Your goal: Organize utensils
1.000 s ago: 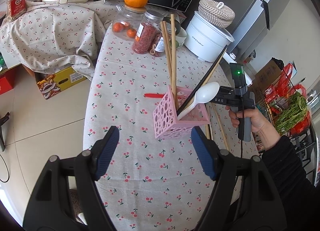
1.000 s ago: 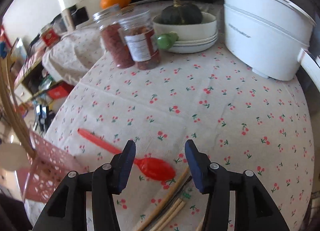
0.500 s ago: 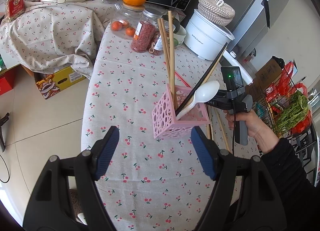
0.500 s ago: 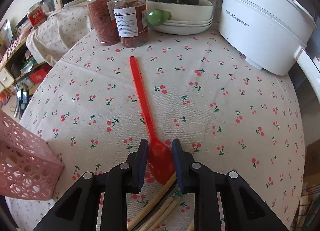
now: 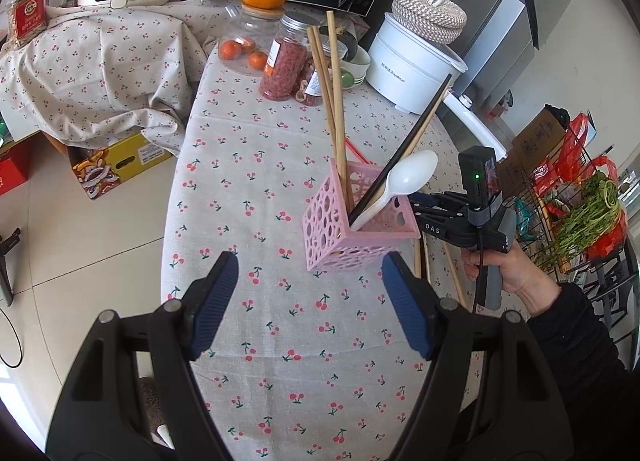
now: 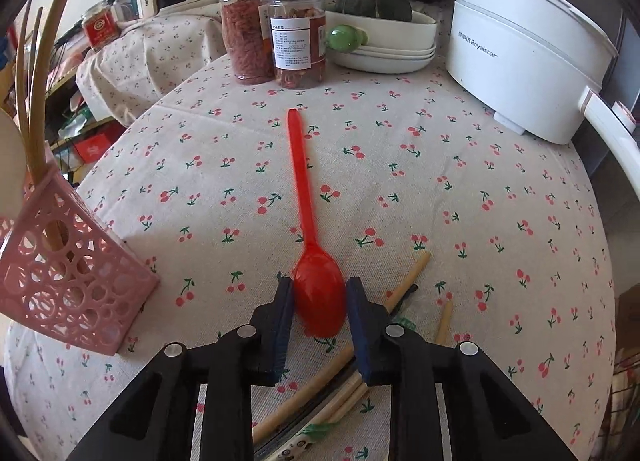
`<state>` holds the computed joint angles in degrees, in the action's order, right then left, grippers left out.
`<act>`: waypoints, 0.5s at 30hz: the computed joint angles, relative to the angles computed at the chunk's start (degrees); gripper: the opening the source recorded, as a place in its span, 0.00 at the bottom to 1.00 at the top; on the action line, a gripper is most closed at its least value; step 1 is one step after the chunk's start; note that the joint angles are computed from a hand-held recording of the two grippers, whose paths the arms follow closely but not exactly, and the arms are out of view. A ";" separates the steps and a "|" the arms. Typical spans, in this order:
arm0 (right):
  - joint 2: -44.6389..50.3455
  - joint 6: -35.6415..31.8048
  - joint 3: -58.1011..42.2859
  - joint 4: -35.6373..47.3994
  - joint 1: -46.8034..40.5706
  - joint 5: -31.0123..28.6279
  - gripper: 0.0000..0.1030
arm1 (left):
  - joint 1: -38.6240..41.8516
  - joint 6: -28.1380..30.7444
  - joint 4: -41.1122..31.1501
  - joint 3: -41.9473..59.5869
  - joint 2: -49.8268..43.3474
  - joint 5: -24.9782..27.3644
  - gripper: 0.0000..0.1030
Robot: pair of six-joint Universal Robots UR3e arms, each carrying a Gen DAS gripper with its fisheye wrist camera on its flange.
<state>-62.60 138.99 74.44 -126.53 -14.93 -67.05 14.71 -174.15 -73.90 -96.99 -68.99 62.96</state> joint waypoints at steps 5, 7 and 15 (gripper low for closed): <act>-5.45 -0.82 -1.37 9.51 -1.71 -0.60 0.25 | -1.36 1.82 0.75 -0.29 0.62 0.64 0.72; -8.54 -2.96 -3.22 15.83 -2.62 -1.15 0.25 | -2.32 2.48 1.25 -0.73 0.70 1.63 0.72; -16.41 -13.98 -21.06 46.62 -4.04 -14.48 0.26 | -4.91 4.81 0.11 -1.23 0.40 3.49 0.72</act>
